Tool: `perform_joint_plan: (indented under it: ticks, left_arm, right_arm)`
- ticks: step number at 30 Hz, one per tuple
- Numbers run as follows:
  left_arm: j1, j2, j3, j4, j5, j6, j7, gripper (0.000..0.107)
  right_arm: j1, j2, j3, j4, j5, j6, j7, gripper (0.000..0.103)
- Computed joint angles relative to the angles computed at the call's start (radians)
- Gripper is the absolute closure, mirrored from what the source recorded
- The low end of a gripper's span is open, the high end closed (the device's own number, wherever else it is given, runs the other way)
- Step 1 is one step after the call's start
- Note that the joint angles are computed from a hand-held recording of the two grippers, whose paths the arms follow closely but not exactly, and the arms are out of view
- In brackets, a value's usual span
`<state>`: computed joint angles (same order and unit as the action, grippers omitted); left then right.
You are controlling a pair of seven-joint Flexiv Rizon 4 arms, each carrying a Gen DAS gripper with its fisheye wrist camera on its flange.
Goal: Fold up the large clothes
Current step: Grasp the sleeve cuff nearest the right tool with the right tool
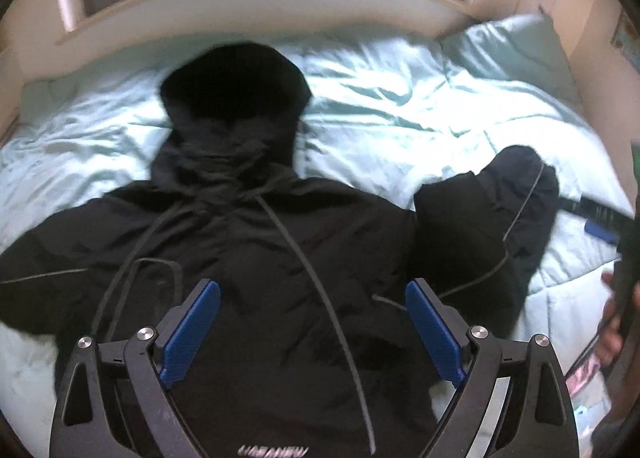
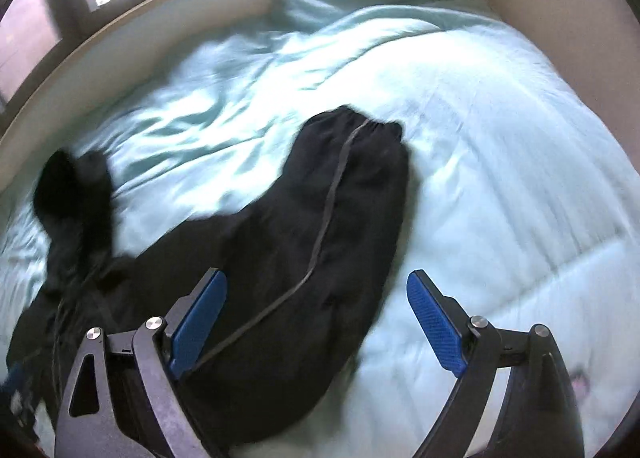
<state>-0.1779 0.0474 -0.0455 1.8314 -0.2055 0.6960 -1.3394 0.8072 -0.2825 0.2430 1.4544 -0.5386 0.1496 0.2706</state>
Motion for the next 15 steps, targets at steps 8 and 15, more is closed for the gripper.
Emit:
perform_joint_plan:
  ticks: [8, 15]
  left_arm:
    - [-0.035, -0.153, -0.038, -0.061, 0.06, -0.005, -0.035, 0.013]
    - [-0.065, -0.209, -0.053, -0.072, 0.047, 0.003, 0.016, 0.013]
  right_arm:
    - [-0.162, 0.039, -0.024, 0.19, 0.052, 0.258, -0.058, 0.01]
    - [-0.137, 0.079, -0.014, 0.2, -0.031, 0.261, -0.125, 0.085]
